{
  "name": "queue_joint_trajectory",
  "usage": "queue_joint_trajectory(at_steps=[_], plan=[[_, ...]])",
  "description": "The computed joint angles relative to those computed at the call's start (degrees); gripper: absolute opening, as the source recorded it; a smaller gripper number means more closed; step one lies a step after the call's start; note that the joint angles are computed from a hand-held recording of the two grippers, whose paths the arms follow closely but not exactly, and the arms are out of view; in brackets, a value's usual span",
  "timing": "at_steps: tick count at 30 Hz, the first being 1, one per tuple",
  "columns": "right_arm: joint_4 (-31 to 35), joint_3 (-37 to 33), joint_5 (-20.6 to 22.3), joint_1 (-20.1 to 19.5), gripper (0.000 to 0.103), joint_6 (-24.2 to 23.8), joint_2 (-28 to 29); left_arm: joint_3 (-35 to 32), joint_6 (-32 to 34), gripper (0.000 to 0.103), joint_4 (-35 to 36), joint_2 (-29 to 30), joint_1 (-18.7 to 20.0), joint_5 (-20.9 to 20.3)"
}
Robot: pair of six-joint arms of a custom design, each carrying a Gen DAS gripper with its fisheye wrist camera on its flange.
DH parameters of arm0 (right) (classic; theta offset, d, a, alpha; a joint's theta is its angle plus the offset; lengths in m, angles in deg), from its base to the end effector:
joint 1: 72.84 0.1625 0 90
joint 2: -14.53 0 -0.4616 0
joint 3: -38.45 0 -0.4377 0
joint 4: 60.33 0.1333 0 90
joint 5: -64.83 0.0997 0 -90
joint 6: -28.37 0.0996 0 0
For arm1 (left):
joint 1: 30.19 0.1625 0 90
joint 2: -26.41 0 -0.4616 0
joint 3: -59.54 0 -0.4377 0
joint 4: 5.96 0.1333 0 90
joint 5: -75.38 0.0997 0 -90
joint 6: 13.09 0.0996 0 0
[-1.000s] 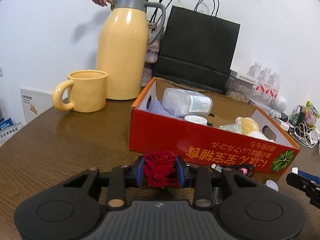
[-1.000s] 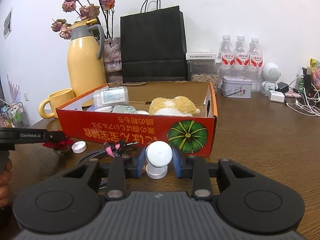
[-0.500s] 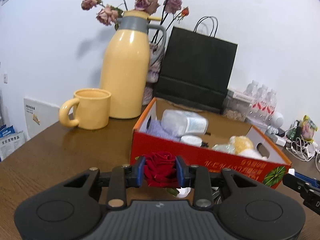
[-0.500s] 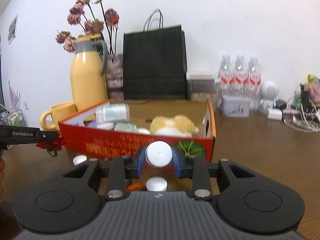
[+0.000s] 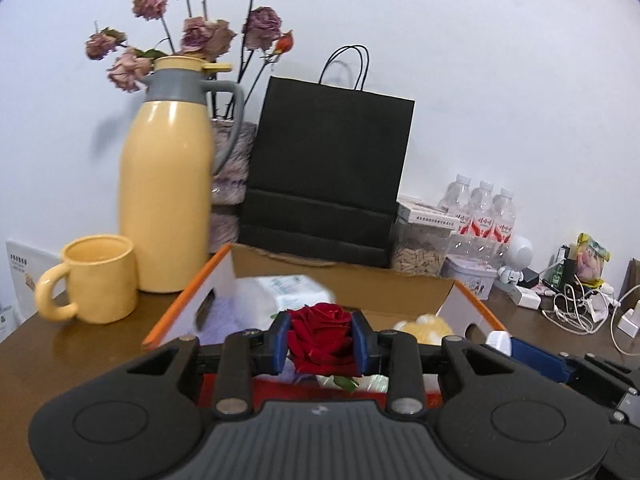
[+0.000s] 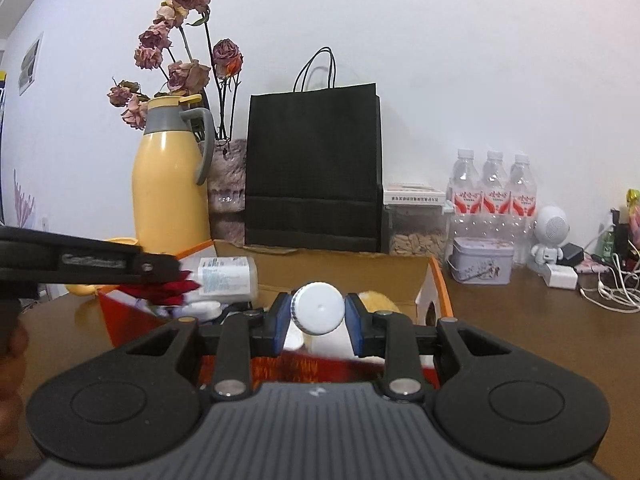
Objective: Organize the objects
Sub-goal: 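Carry the red rose and white cap into the box and release both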
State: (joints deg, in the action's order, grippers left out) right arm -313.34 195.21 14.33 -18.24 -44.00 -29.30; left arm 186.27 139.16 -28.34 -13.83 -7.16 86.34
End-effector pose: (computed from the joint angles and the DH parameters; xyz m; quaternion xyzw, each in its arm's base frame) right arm -0.0050 -0.3465 0.1062 0.4060 -0.7634 0.4821 0.1414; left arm -0.1836 -0.3291 -0.0368 0.1180 0.7560 -0.5733 0.2930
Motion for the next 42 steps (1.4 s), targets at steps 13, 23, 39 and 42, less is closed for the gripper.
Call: queue_joint_trajectory(at_steps=[13, 23, 39, 42], plan=[[11.88, -9.14, -9.86, 10.54, 0.03, 6.8, -5.26, -1.28, 34.84, 0.03, -24.52, -5.74, 9.77, 8.04], [20.17, -13.23, -18.59, 16.06, 0.031, 7.86, -8.15, -4.26, 42.29, 0.032, -23.74, -5.71, 13.54, 11.2], [19.26, -14.38, -20.63, 17.19, 0.103, 5.27, -7.82, -0.01, 57.86, 0.103, -43.2, -7.08, 13.53, 8.71], [18.83, -14.41, -20.26, 16.97, 0.103, 5.02, -7.55, 0.06, 57.85, 0.103, -43.63, -7.08, 13.62, 8.53]])
